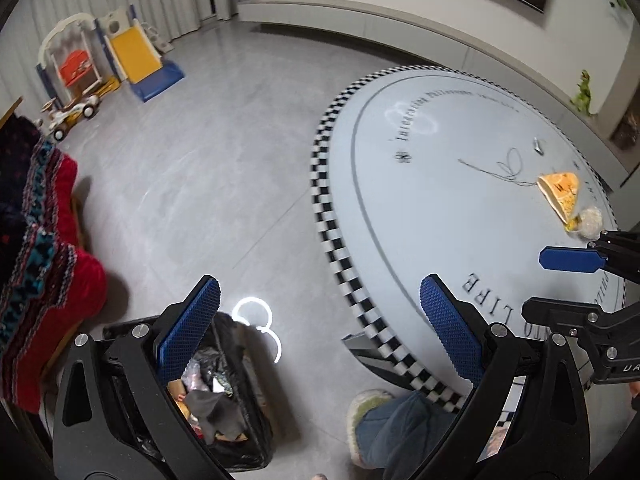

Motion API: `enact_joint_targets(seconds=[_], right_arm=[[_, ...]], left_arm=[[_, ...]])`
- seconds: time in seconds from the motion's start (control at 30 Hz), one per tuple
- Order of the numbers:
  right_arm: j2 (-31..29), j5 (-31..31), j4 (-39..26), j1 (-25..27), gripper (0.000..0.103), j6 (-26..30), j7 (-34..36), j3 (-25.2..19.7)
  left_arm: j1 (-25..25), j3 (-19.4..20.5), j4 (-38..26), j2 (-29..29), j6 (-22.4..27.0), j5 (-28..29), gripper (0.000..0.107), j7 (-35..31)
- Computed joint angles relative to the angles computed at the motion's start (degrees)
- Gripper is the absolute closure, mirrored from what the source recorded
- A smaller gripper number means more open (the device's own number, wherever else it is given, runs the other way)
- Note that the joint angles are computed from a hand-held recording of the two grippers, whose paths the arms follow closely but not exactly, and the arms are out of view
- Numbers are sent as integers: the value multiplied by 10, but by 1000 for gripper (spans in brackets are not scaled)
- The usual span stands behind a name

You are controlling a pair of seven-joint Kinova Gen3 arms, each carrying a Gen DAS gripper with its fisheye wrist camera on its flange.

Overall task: Collect trash
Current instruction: 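Move both tools back over the table, then grasp the yellow paper cup with the left tool while the right tool grasps the plastic bag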

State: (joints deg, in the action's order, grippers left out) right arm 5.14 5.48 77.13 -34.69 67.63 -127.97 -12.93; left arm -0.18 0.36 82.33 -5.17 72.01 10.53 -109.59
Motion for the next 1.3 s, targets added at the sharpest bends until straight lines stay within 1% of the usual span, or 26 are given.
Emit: enact_joint_targets(seconds=[0.1, 0.2, 0.33, 0.43, 0.5, 0.53, 0.6, 0.7, 0.77, 0.93, 1.03, 1.1, 1.13, 1.17, 1.2, 1.23, 1.27, 1.3], right_arm=[[-47, -4, 52, 32, 45, 1, -9, 17], [-95, -13, 101, 77, 45, 4, -15, 31], [-144, -24, 152, 142, 43, 12, -12, 53], [-168, -28, 176, 186, 41, 21, -11, 65], [-179, -31, 191, 215, 34, 23, -15, 75], [-183, -34, 198, 229, 32, 22, -13, 83], [-187, -39, 212, 255, 28, 20, -18, 94], [-181, -53, 230, 283, 28, 13, -24, 106], [-173, -59, 241, 295, 28, 5, -23, 111], [-150, -77, 253, 313, 28, -14, -10, 125], [-136, -94, 258, 321, 28, -29, 9, 134], [-124, -96, 255, 325, 28, -28, 17, 135], [-120, -103, 256, 328, 29, -30, 30, 140], [-118, -110, 257, 331, 40, -32, 44, 145], [-116, -115, 259, 334, 47, -35, 54, 147], [-115, -126, 261, 337, 50, -39, 66, 152], [-115, -134, 263, 341, 60, -42, 78, 155], [-119, -139, 264, 341, 63, -42, 85, 157]], left_arm=[[29, 32, -19, 19, -3, -3, 11, 17], [71, 67, -46, 50, -7, -23, 11, 39], [135, 101, -88, 100, -10, -49, 11, 61], [176, 112, -126, 139, -6, -60, 11, 70], [201, 115, -150, 163, -4, -67, 11, 73], [214, 117, -163, 175, -4, -70, 11, 72], [241, 121, -202, 208, 7, -80, 11, 66], [286, 119, -268, 260, 31, -104, 11, 55], [316, 113, -302, 288, 38, -122, 11, 49], [354, 103, -371, 343, 64, -123, 11, 29], [363, 98, -409, 368, 82, -114, 11, 22], [368, 96, -437, 387, 95, -106, 11, 16], [372, 95, -450, 395, 101, -104, 11, 11], [376, 94, -459, 401, 106, -103, 11, 4], [379, 94, -476, 412, 116, -101, 11, -5], [382, 95, -495, 424, 130, -97, 11, -15], [386, 93, -513, 435, 143, -96, 11, -23], [392, 89, -523, 442, 153, -95, 11, -29]])
